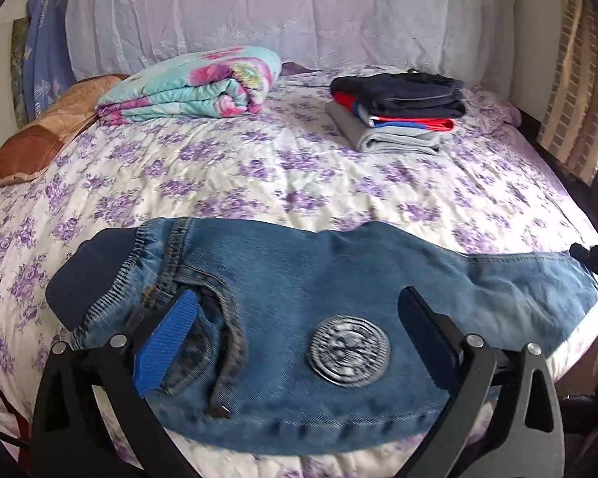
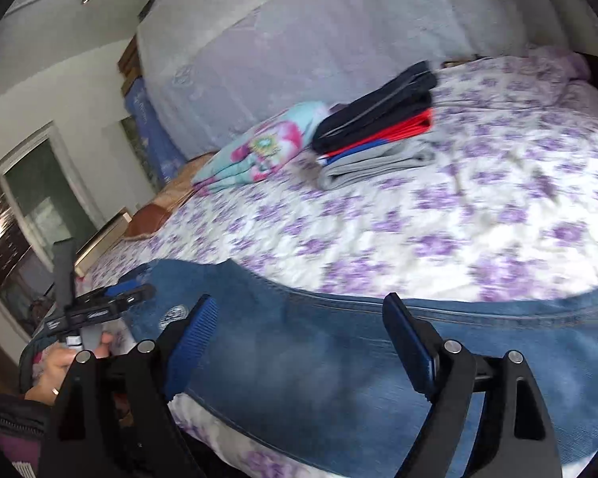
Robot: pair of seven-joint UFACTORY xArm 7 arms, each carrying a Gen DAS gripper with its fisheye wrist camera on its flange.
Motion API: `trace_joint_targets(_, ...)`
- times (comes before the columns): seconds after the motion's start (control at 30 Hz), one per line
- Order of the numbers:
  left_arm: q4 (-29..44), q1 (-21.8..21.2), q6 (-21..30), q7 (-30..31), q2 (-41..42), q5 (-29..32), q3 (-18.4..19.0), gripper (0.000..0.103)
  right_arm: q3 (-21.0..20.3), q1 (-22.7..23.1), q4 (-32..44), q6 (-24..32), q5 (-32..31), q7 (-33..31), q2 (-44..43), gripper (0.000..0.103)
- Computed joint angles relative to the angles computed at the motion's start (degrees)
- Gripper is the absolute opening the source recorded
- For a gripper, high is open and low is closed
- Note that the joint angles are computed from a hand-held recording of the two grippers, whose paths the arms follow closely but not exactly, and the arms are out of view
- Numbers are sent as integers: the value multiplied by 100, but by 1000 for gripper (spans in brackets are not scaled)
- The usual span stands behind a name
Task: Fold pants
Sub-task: 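Smooth the folded jeans with the right gripper beside the left gripper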
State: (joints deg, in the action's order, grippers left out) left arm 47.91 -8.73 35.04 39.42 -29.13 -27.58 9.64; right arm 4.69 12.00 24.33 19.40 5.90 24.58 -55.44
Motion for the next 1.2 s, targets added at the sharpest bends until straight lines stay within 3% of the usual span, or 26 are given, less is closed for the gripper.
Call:
trace_joint_targets(0.1,-569,-137,-84,166,-517,131,-240,98,751,-1346,-114,1329,-848,369,-624,88)
trace_joint_targets(0.17,-778,-180,-190,120,-442,319,-380,98,998,-1710,-89,2011,-1271,426,-473,89)
trace_joint_targets(0.2,-790,-127,-216,-30,-196,441,-450,98,852,-1591,-195,2002,-1337,429,-343,89)
trace_joint_targets(0.33,-1004,-376,-872,193,91,164,-300,99,1112,-1692,-452,1654,-1815,790,-407,95)
trace_joint_targets(0.47,-734,-421,-385,-38,66,-78,-74,99,954,-1550,-382,1892,-1916,850,-561,96)
trace_joint_targets(0.67,-542,-329,269,-142,-232,-601,150,99,1323,-1801,-58,3246,-2434,1093,-1367,96)
trace_joint_targets(0.73,-549,-341,336,-92,-345,-720,166,99,1113,-1779,-189,3519,-2483,1183,-1872,96)
trace_joint_targets(0.9,-537,-375,467,-20,-432,-843,144,99,-688,-1449,-1281,3237,-1478,1153,-3819,94)
trace_joint_targets(0.93,-541,-362,498,-28,-428,-828,124,99,-901,-1450,-1448,3177,-1341,1046,-4034,89)
trace_joint_targets(1.03,-520,-314,593,-60,-354,-776,88,99,-1043,-1484,-1749,3062,-1110,742,-4185,60)
trace_joint_targets(1.2,-455,-182,757,-152,-226,-798,118,99,-1123,-1775,-1840,2781,-696,571,-4075,58)
